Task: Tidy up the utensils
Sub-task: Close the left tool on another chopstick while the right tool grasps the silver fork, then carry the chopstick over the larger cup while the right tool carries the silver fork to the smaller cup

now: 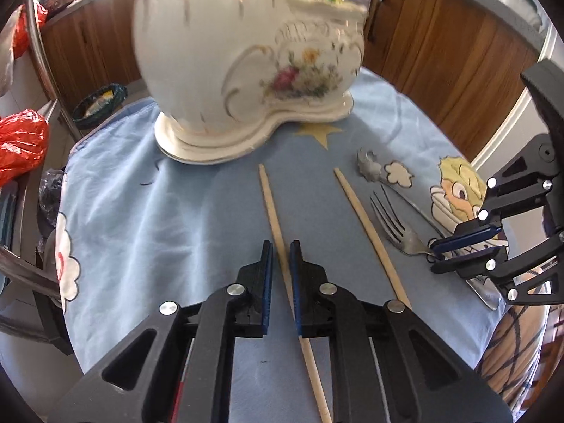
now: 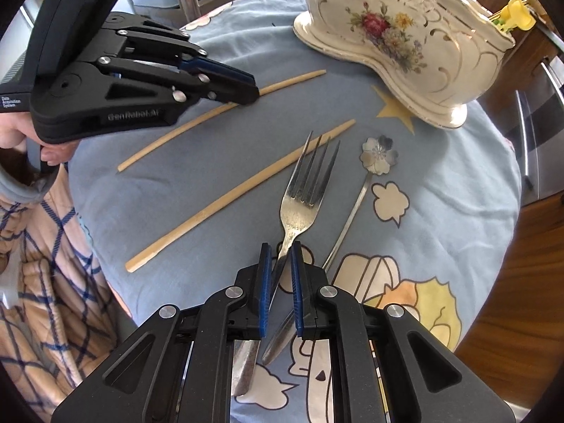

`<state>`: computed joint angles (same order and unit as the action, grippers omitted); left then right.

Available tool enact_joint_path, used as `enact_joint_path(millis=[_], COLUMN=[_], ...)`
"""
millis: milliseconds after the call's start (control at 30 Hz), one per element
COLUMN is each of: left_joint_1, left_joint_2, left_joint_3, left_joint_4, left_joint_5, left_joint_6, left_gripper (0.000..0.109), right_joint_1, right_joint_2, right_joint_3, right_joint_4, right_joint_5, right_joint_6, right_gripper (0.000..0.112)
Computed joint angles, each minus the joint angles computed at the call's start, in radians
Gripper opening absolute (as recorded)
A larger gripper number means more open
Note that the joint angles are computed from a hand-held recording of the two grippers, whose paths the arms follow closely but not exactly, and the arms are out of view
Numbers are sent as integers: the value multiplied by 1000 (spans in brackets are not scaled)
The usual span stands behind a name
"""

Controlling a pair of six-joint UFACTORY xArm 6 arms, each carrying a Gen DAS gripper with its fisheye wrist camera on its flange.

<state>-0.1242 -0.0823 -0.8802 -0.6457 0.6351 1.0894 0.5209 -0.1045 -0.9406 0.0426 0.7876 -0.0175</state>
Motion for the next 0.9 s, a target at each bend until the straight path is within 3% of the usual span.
enact_joint_path(millis=[133, 267, 467, 667, 900], left_joint_1=[-21, -21, -9, 40, 114], left_joint_2=[3, 42, 119, 130, 11], left_joint_3=[-12, -103, -244, -261, -151], left_joint_4=[141, 323, 421, 339, 171], left_joint_5=[5, 141, 330, 354, 272], left_joint_6=[-81, -153, -185, -144, -9], left_gripper=[10, 10, 9, 4, 4], right_joint_1=[-16, -27, -32, -51, -84], right_joint_2=[25, 49, 46, -45, -173], right_joint_3=[-55, -97, -95, 10, 129], right_joint_4=[30, 46, 56, 165, 341], right_joint_5=[69, 118, 111, -7, -167], right_joint_6=[-47, -61, -48, -108, -208], right_gripper=[12, 12, 10, 6, 6])
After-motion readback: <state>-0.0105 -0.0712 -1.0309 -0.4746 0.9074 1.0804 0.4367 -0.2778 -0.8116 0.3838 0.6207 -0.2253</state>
